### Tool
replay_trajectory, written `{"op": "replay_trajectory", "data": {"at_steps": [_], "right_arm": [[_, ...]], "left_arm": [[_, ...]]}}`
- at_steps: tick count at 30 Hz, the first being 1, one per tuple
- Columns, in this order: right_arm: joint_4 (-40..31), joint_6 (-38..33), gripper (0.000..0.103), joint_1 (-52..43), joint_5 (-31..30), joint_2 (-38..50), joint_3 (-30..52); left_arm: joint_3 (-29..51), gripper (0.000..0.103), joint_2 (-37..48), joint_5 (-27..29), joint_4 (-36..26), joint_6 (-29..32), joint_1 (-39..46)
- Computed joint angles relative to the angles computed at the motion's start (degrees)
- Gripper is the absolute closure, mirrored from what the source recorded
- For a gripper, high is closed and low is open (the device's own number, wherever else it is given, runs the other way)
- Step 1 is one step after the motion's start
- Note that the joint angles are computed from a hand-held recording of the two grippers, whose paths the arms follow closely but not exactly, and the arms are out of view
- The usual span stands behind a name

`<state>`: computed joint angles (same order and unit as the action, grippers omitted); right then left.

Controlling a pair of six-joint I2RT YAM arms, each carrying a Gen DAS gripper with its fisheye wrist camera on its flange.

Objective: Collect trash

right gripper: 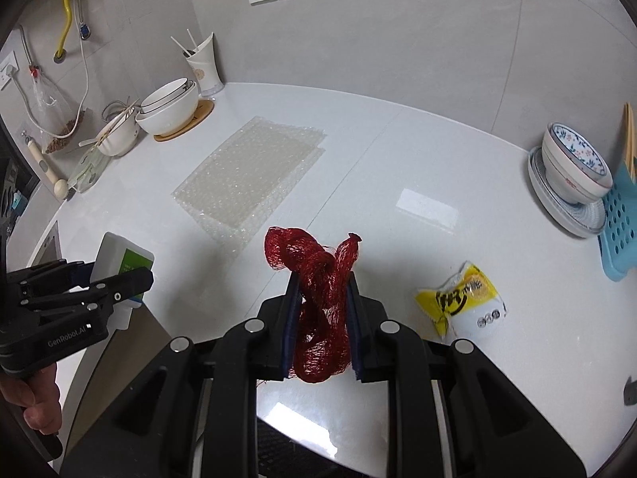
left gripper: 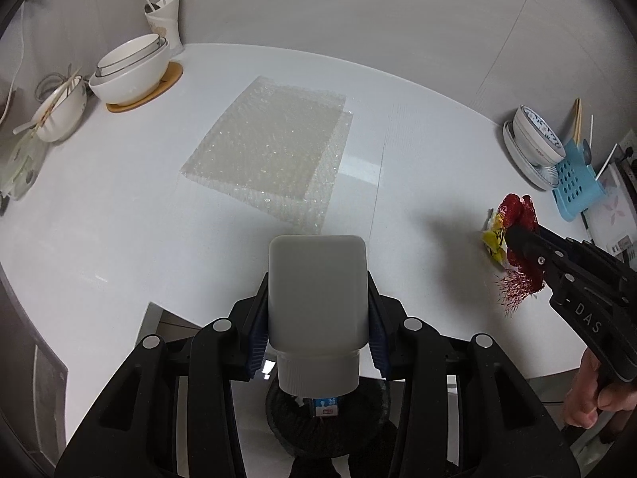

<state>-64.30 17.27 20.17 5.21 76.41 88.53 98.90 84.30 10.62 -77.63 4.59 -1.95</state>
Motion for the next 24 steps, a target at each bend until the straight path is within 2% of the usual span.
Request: {"op": "replay_trajectory", "data": {"at_steps": [11, 24], "right_arm": [[-3.0, 9.7, 0.083, 12.7, 8.0, -9.8, -7.8], [-5.8, 27.5, 0.084, 33.3, 17.1, -16.0, -16.9]], "left_arm": [[-10.3, 0.062, -10.6, 4.5, -2.4, 5.3, 4.7], [-24.4, 0.062, -23.2, 8.1, -5.7, 14.8, 13.5]]}}
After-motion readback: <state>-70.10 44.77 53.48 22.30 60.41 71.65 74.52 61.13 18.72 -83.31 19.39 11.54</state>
